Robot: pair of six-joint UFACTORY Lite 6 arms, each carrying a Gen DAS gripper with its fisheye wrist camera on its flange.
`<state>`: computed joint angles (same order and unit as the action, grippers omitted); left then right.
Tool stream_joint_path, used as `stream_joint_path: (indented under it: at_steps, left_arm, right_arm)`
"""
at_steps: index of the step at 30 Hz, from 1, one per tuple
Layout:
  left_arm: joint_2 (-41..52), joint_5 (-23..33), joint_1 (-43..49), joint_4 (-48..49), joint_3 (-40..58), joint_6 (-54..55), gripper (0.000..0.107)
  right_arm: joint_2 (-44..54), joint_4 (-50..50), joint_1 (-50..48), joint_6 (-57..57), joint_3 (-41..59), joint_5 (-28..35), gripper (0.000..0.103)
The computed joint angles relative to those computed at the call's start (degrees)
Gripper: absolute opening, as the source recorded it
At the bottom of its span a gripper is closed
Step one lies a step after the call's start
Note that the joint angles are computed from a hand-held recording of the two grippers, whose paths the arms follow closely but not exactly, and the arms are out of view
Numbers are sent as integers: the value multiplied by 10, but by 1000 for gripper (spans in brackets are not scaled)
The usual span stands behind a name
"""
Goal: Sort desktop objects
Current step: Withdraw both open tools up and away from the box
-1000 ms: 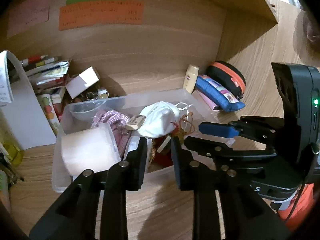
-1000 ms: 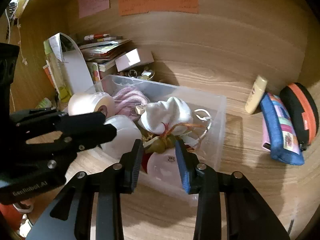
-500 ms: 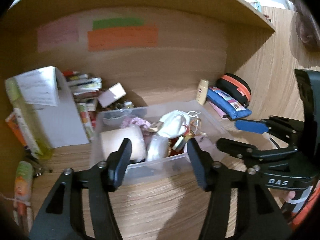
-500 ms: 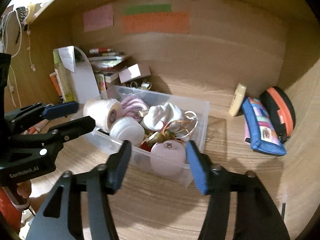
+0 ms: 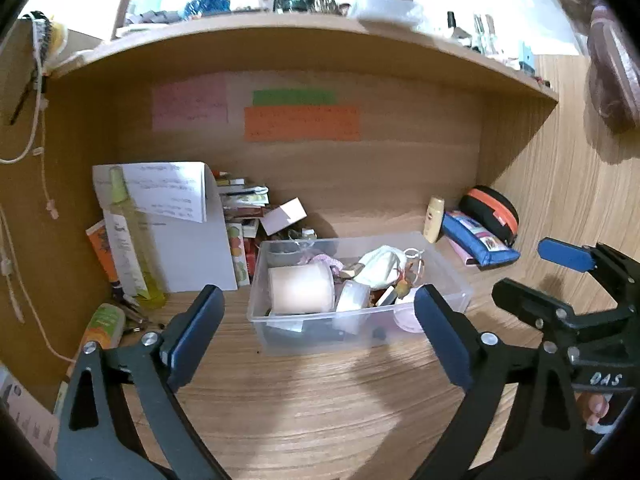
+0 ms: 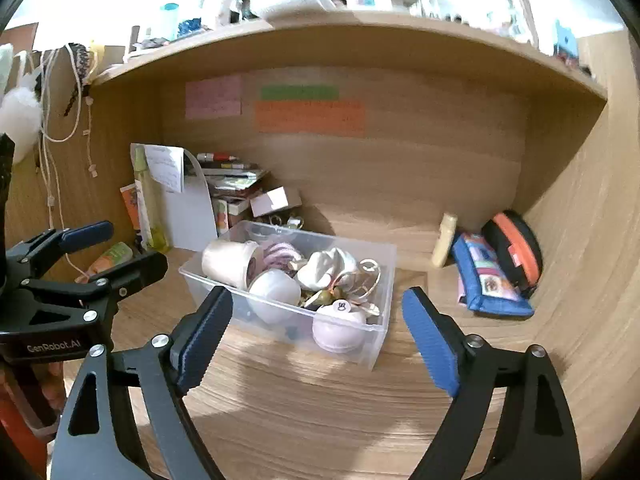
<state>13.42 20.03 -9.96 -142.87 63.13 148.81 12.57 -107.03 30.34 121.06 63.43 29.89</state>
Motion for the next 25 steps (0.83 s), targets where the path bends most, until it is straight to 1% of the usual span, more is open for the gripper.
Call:
stream_joint_path:
  at_steps: [1,2,3,7,11,13,14,17,20,22,25]
  left_arm:
    - [-8,5,0,-14,-11,13,98]
    - [-12,7,-1,-21,-16,19,99]
    - [-14,8,-1,-25,-19,22,99]
    - [-15,1,-7,-25,-23,22,99]
    - [-10,6,-9,-29,-25,23,99]
    - [-5,16,-6,-11,-23,6,99]
    - [-2,32,-1,18,-24,-16,99]
    - [1,42,-2,12,-25,-12,99]
    - [7,49,1,31,-18,-30,99]
    - [13,43,0,37,-10,-37,99]
    - [26,22,-8,-2,5,-1,99]
  right_arm:
    - [-6,0,8,3,-8,10,96]
    - [-11,-5,16,11,-15,22,100]
    - [-16,-12,22,20,-23,30,101]
    - [-20,-13,29,28,-32,37,101]
    - [-19,-4,27,25,-33,39,101]
    - [-19,-1,24,25,-35,37,101]
    - [-19,-2,20,27,-36,34,102]
    - [-14,-5,8,30,-34,21,102]
    - [-11,-13,-4,40,-33,7,102]
    - [-8,-13,-10,43,-31,2,102]
    - [-6,-21,-22,51,-32,-5,102]
